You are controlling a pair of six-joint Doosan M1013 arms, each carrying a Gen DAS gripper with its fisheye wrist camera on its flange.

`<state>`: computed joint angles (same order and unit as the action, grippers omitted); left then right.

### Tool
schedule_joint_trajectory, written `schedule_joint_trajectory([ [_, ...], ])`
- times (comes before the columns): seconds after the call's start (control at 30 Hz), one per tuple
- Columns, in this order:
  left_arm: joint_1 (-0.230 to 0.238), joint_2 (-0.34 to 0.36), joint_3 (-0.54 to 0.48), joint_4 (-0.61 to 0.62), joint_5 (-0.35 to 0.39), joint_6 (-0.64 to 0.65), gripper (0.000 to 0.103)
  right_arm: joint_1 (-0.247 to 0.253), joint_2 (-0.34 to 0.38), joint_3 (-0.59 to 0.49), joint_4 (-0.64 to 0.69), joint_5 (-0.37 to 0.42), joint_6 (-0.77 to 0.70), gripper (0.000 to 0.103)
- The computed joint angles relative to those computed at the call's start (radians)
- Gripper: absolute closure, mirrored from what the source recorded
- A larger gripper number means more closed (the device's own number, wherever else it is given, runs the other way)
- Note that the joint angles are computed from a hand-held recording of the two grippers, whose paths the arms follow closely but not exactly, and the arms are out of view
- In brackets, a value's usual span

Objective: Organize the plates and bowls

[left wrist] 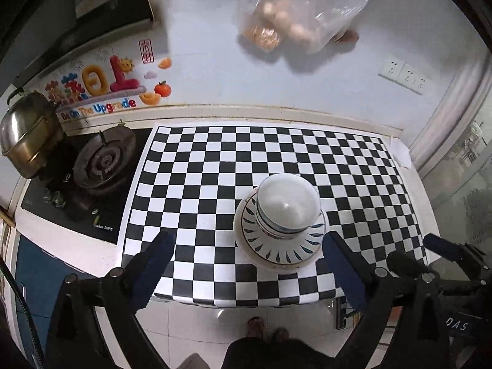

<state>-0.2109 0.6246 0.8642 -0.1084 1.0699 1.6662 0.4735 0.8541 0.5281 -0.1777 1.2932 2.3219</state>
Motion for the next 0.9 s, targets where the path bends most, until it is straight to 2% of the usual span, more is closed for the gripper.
schedule_joint_trajectory([
  [0.23, -0.012, -0.136, 0.176, 0.028, -0.124, -0.027, 0.004, 0.049, -0.136, 0.183, -0.136, -0.121, 0.078, 0.013],
  [0.4, -0.027, -0.244, 0.3, 0.105, -0.211, -0.093, 0.004, 0.098, -0.236, 0.31, -0.25, -0.191, 0.136, 0.012],
  [0.7, -0.046, -0.393, 0.461, 0.128, -0.276, -0.133, 0.004, 0.182, -0.376, 0.482, -0.374, -0.231, 0.236, 0.01],
  [0.9, -0.065, -0.459, 0.537, 0.173, -0.306, -0.178, 0.004, 0.218, -0.449, 0.573, -0.425, -0.242, 0.302, 0.01],
])
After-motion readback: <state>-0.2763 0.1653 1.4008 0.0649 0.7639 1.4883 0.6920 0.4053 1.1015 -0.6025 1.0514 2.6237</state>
